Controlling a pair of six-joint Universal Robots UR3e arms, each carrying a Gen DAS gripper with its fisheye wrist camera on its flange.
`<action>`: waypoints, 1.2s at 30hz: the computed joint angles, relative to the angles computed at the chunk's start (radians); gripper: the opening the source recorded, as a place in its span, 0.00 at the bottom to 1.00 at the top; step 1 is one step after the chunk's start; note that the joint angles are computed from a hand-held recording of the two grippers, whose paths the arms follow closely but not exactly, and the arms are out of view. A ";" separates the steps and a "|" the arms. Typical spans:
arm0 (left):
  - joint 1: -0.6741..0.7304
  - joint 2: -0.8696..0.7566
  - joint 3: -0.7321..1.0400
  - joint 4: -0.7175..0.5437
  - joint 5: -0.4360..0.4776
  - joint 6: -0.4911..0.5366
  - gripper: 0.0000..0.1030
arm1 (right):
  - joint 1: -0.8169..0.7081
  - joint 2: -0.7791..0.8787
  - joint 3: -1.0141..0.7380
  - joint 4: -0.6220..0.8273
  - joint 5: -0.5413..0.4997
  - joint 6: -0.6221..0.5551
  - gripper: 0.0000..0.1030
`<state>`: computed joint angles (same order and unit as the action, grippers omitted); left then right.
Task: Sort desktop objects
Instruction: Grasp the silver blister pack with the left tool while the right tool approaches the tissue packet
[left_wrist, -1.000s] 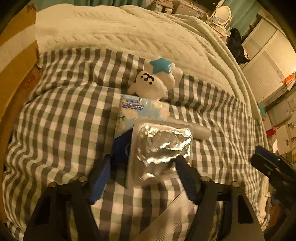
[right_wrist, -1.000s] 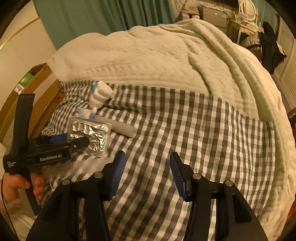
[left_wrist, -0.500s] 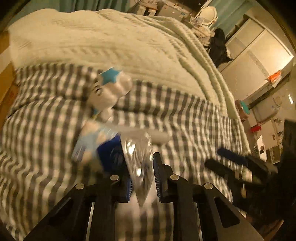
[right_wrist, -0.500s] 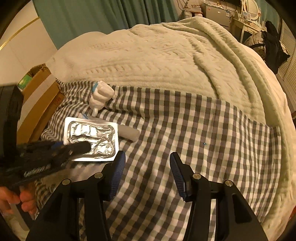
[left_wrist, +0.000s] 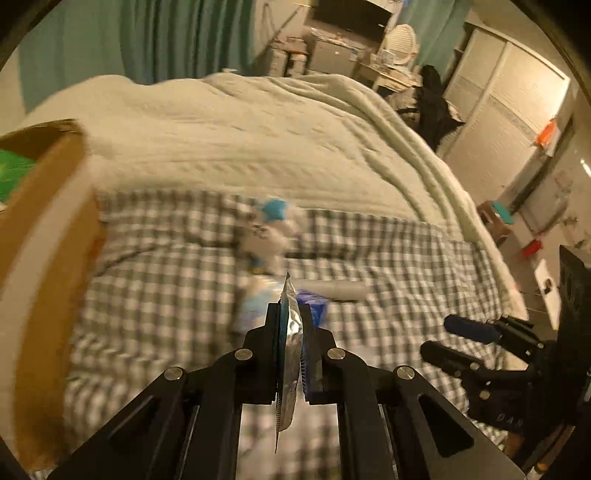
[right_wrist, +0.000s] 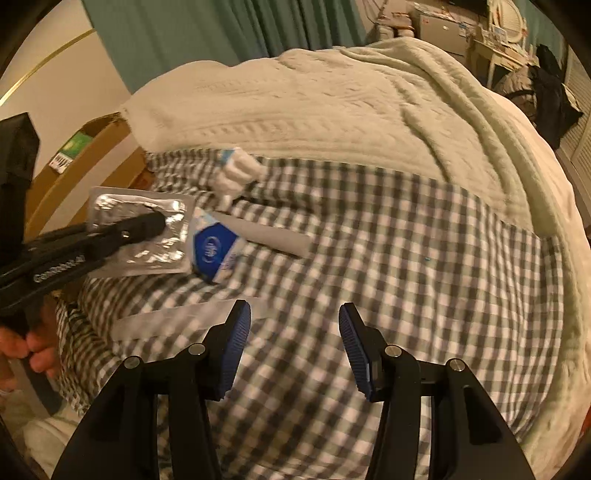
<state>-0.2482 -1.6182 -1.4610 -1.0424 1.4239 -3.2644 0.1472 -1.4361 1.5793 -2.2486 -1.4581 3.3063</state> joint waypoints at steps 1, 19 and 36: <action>0.018 0.019 -0.018 -0.003 0.005 0.003 0.09 | 0.012 0.017 -0.013 -0.016 0.003 -0.002 0.48; 0.204 0.026 -0.152 0.051 0.024 0.056 0.09 | 0.111 0.378 -0.350 -0.027 0.048 -0.073 0.71; 0.223 -0.095 -0.097 0.086 -0.007 0.084 0.09 | 0.189 0.651 -0.694 0.097 -0.075 -0.188 0.66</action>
<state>-0.0249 -1.7136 -1.5576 -0.9568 1.4170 -3.1807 0.3361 -0.7852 0.8857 -2.1513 -1.5331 3.1186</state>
